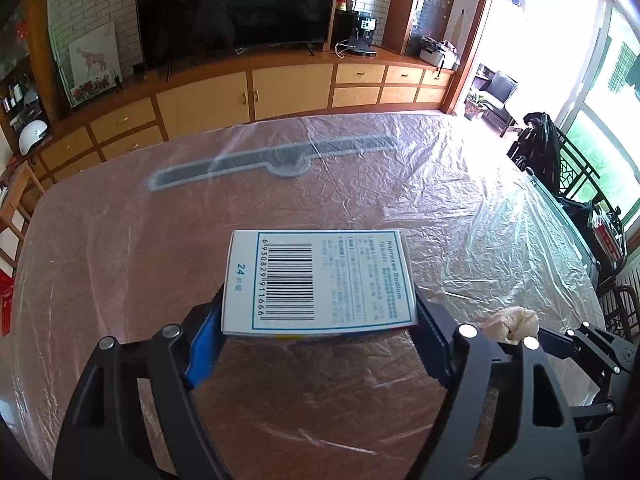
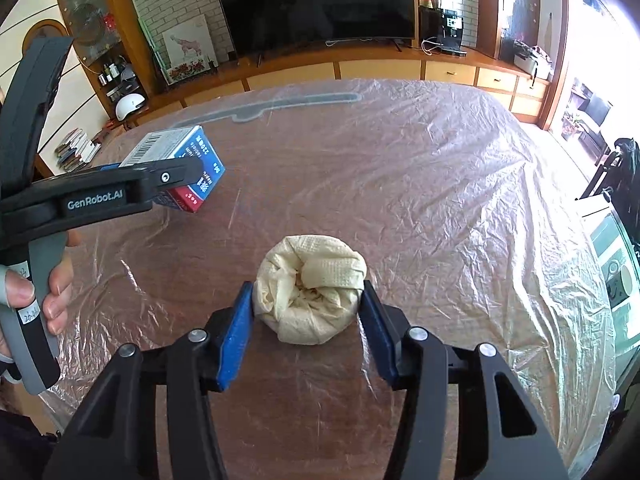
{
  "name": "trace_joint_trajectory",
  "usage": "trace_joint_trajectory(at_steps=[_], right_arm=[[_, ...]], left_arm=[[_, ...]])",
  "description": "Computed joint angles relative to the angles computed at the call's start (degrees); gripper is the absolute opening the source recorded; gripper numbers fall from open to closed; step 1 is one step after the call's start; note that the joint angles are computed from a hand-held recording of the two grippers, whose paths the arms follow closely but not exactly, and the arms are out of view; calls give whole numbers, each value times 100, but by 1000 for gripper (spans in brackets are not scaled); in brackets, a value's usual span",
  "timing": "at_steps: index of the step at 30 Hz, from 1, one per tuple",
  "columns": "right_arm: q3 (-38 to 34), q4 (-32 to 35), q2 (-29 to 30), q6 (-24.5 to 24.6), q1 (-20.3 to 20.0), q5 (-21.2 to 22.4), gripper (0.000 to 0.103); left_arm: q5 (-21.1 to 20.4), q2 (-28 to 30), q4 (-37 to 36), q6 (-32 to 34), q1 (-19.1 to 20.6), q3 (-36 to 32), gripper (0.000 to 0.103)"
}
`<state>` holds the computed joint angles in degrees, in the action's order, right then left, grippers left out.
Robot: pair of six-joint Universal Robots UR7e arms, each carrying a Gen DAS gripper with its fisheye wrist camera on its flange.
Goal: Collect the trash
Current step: 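Carry the medicine box and bread roll over the black bin with both tools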
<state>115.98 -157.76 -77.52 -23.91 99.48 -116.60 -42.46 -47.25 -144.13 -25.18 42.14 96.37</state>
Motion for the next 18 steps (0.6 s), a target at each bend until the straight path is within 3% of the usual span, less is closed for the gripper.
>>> trace_joint_trajectory(at_steps=[8, 18], right_arm=[[-27, 194, -220, -93, 26, 245, 51], [-21, 661, -631, -264, 11, 563, 51]], left_arm=[[181, -241, -108, -51, -204, 347, 80], [231, -719, -64, -674, -559, 962, 80]])
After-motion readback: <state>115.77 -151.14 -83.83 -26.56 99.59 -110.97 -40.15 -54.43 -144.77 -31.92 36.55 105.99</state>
